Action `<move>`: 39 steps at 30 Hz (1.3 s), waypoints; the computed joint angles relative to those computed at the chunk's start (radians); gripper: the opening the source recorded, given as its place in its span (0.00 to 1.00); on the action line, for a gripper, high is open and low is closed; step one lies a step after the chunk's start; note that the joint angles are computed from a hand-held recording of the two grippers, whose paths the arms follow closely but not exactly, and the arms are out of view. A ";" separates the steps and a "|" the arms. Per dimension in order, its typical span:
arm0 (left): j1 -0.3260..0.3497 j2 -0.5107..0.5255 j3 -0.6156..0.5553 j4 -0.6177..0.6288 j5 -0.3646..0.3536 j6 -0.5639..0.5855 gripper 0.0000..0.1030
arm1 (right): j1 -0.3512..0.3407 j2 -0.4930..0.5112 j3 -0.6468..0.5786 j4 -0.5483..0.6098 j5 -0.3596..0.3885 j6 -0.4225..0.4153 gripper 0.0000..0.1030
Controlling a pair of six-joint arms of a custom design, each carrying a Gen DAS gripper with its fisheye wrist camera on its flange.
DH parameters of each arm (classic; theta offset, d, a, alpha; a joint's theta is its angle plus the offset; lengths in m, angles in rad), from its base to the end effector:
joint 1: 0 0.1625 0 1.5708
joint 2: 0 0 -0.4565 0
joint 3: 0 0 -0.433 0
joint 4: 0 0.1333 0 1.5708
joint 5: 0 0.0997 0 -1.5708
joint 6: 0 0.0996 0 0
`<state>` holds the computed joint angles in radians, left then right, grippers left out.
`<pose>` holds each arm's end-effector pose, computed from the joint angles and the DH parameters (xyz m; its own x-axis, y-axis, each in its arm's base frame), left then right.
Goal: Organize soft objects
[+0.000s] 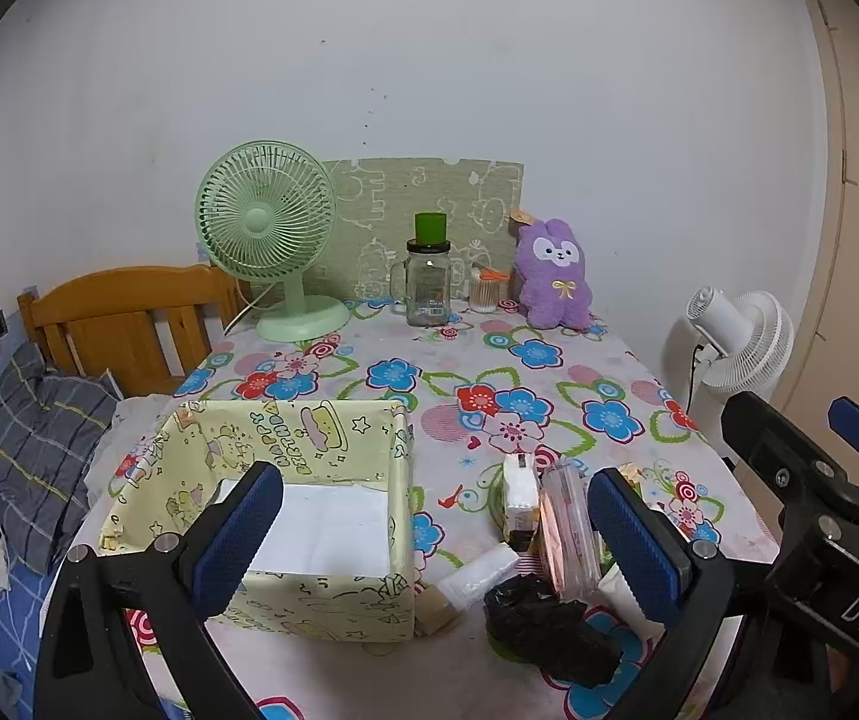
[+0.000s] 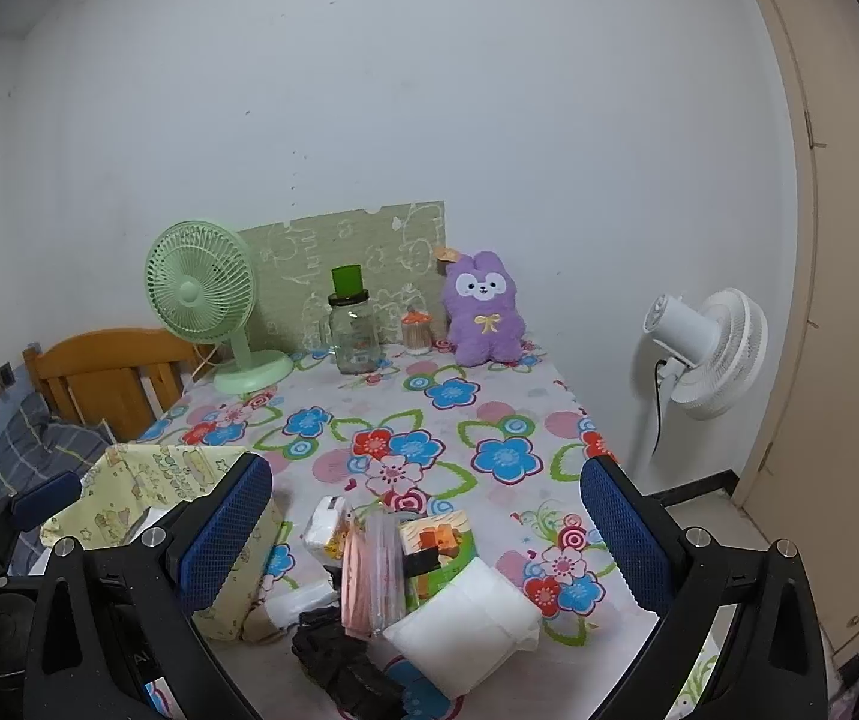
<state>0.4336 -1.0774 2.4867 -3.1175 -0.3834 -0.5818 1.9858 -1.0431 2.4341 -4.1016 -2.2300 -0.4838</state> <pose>-0.2588 -0.3685 0.1139 -0.7216 0.0103 -0.6922 0.6013 0.5049 -0.6193 0.2357 -0.3556 0.1886 -0.7606 -0.0092 0.6491 -0.5900 0.4271 -0.6853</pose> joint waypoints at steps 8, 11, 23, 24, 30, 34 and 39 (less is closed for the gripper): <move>0.003 -0.003 -0.002 0.019 -0.002 -0.014 0.99 | 0.000 0.003 -0.002 -0.001 -0.010 -0.001 1.00; 0.004 -0.005 -0.003 0.014 -0.004 -0.008 0.99 | 0.000 0.003 -0.001 -0.001 -0.009 0.000 1.00; -0.002 0.001 0.004 -0.005 0.005 -0.008 0.99 | 0.003 -0.002 0.003 0.002 -0.008 0.001 1.00; -0.003 0.002 0.005 -0.007 0.006 -0.008 0.99 | 0.003 -0.002 0.003 0.002 -0.008 0.001 1.00; -0.006 0.000 0.011 -0.019 0.007 -0.006 0.99 | 0.007 -0.006 0.004 0.015 -0.007 0.017 1.00; -0.007 0.002 0.011 -0.025 0.012 0.001 0.99 | 0.009 -0.007 0.002 0.026 -0.010 0.022 1.00; -0.010 0.009 0.016 -0.050 0.021 0.015 0.99 | 0.010 -0.007 0.001 0.027 -0.011 0.023 1.00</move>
<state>0.4236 -1.0687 2.5030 -3.1672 -0.3628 -0.5671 1.9958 -1.0503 2.4349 -4.0749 -2.2411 -0.4608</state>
